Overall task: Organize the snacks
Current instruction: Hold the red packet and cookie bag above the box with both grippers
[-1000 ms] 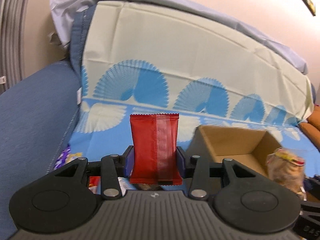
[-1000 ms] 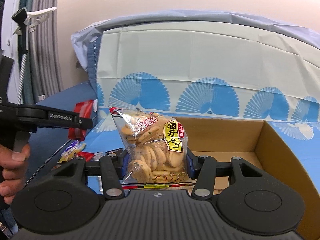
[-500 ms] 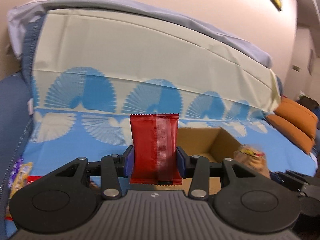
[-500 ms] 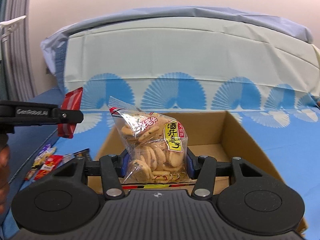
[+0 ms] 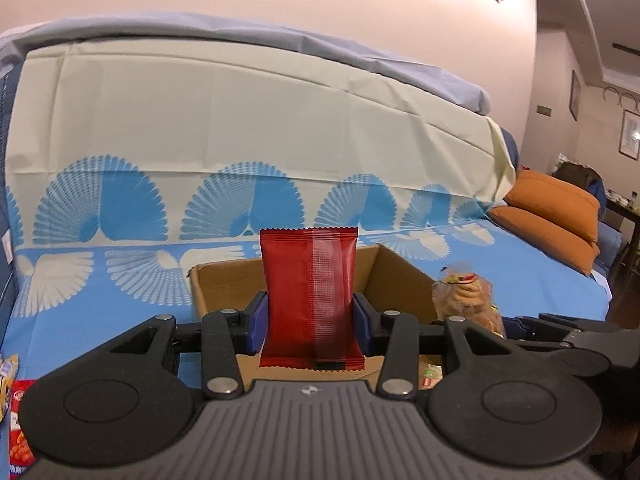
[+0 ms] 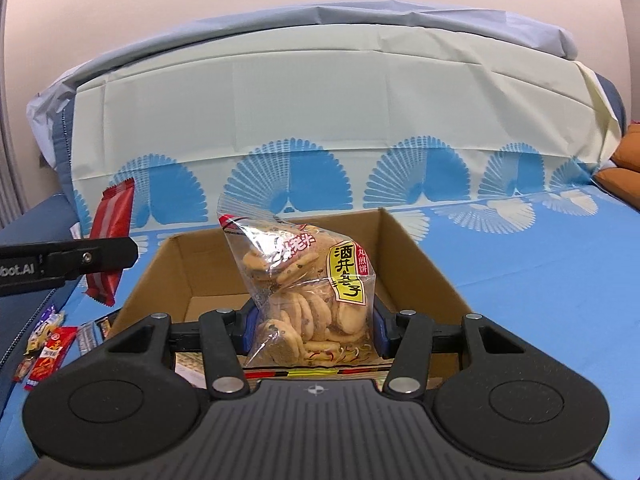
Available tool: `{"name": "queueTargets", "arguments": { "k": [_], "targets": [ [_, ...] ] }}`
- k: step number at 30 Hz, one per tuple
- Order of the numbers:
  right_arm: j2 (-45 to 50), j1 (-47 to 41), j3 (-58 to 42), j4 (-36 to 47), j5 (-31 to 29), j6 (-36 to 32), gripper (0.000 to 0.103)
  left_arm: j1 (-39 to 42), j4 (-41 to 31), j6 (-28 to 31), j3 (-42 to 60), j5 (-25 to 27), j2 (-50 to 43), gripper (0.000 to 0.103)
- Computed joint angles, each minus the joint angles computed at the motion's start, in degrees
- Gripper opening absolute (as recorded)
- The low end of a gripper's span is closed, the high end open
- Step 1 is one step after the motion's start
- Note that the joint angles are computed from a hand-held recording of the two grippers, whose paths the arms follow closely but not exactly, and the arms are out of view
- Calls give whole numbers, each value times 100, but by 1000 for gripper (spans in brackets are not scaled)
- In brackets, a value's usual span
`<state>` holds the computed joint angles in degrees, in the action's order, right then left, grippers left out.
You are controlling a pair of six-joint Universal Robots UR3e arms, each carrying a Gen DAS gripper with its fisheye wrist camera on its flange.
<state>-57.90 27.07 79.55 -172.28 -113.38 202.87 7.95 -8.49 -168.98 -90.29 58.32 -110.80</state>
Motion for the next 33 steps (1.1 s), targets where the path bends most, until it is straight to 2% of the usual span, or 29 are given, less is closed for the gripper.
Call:
{"name": "queueTargets", "arguments": {
  "k": [33],
  "targets": [
    [-190,-6,316,-146,-348,177,53,-359,202,208,141,78,-354,48]
  ]
}}
